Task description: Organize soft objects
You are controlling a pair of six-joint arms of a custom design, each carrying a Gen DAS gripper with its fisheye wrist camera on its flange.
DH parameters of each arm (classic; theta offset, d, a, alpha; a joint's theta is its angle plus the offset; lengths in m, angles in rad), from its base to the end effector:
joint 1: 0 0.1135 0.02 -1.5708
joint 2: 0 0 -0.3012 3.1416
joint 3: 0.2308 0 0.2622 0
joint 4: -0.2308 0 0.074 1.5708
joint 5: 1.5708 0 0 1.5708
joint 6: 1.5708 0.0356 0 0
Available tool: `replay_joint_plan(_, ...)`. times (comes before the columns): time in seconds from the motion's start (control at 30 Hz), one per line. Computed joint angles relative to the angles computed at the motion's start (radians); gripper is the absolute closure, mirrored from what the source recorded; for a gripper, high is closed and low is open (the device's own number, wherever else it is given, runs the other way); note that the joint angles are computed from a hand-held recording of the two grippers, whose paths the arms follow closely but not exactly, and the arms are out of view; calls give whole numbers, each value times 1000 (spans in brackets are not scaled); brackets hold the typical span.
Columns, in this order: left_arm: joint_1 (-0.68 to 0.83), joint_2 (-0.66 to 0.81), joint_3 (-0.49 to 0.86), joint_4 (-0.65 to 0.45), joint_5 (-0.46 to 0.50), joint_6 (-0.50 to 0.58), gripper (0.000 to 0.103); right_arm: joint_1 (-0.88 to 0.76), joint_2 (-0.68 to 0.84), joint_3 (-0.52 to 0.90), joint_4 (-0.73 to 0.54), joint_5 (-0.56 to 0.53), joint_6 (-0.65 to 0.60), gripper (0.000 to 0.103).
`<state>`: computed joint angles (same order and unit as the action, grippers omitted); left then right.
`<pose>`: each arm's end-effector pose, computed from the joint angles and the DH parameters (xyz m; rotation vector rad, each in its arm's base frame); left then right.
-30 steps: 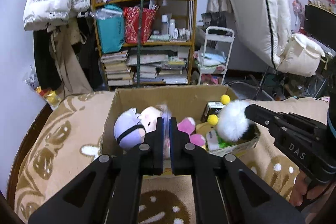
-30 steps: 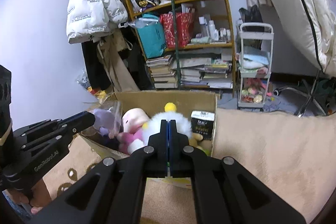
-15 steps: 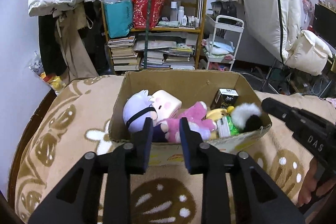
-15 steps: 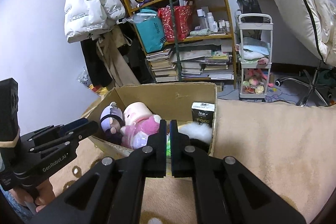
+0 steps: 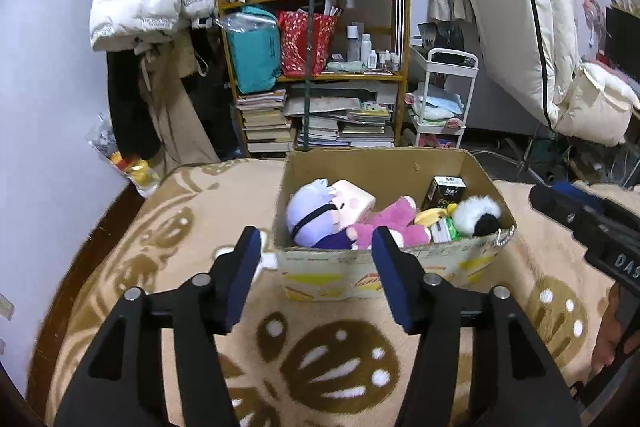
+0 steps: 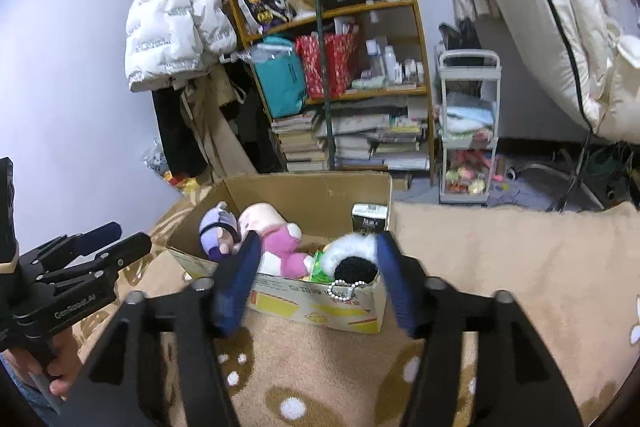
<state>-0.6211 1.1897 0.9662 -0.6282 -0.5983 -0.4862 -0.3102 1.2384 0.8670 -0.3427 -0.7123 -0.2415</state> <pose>0.2055 -0.1224 0.3172 -0.1076 2.2431 0.1443 0.2524 -0.0565 0.2954 -0.2841 2.1087 0.4900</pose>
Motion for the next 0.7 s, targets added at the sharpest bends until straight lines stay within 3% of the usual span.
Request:
replay_joint_plan(0.07, -35, -29, 8, -44, -51, -1, 27, -17, -41, -22, 23, 1, 15, 5)
replay_joint_plan(0.13, -68, -59, 10, -69, -99, -7, 21, -43, -83, -38, 37, -16, 24, 1)
replay_joint_plan(0.3, -157, -145, 8, -96, -173, -24, 3, -112, -138, -24, -36, -56, -14, 0)
replay_joint_plan(0.5, -291, -180, 42, -216, -307, -103, 1, -207, -172, 2, -147, -125, -94, 0)
replay_joint_plan(0.7, -407, -208, 62, -421, -396, -317, 1, -292, -219, 12, -227, -195, -152, 0)
